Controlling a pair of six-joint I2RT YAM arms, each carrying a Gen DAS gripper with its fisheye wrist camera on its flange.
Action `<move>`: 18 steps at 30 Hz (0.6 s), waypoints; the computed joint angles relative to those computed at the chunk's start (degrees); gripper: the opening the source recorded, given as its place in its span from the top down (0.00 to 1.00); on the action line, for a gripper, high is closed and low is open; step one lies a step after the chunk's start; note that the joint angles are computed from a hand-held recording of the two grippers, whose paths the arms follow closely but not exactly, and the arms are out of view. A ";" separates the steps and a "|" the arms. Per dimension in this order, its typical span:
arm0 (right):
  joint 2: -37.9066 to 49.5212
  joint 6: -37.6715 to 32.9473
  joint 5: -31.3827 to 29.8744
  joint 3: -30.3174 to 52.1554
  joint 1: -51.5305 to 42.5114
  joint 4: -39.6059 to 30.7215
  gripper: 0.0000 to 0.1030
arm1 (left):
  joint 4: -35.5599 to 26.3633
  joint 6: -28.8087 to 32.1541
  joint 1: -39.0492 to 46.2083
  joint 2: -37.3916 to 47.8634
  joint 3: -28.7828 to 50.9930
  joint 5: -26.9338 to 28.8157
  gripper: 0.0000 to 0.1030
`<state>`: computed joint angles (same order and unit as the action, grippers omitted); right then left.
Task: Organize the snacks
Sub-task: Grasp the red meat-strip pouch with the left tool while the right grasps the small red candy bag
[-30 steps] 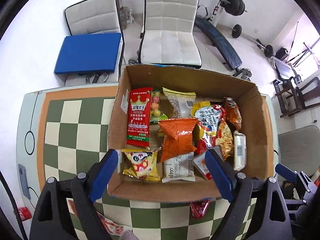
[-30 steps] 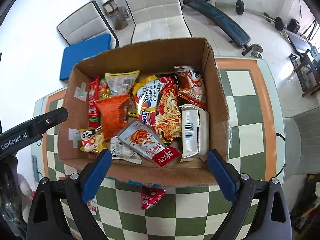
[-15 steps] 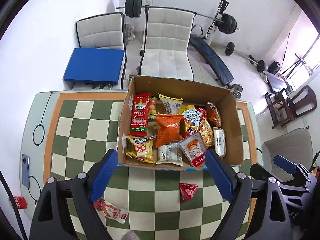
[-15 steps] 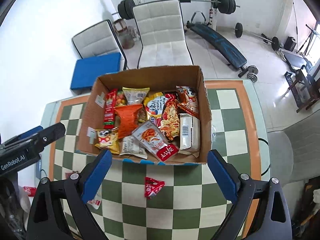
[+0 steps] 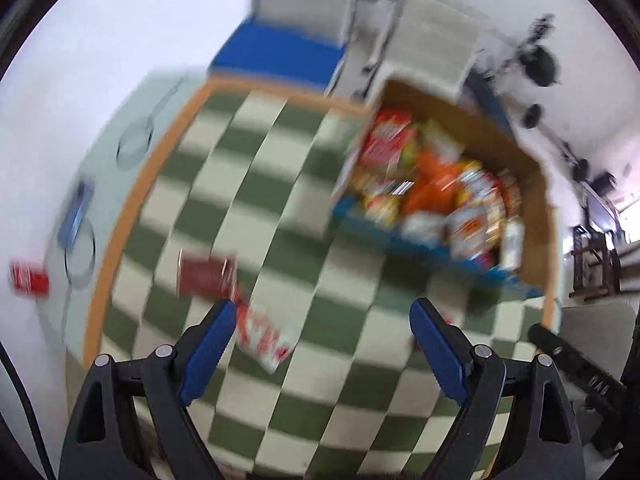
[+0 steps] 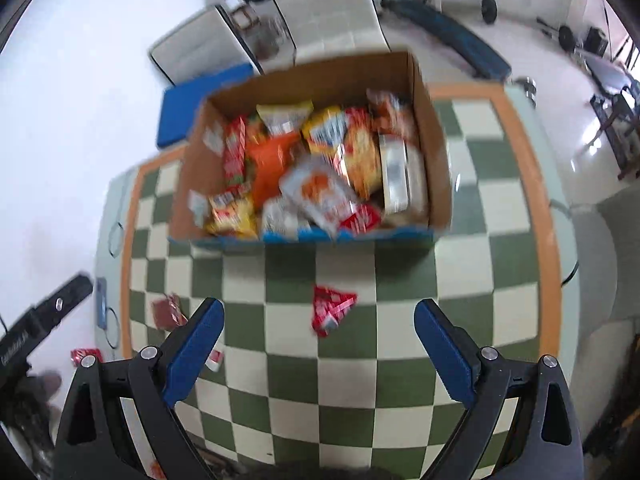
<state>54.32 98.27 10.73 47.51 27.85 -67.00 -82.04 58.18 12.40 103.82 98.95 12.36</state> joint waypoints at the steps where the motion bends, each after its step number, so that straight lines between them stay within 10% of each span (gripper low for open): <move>1: -0.06 0.52 -1.43 -2.82 -0.10 2.83 0.05 | 1.06 -0.76 0.94 2.02 -0.41 -1.85 0.14; 11: 9.37 0.78 -11.18 -19.63 -4.28 30.11 0.05 | -1.29 -22.06 5.92 31.02 12.33 -12.29 0.14; 18: 17.55 -1.68 -15.71 -24.23 -9.50 44.81 0.15 | 1.41 -27.76 3.86 36.22 12.38 -13.82 0.14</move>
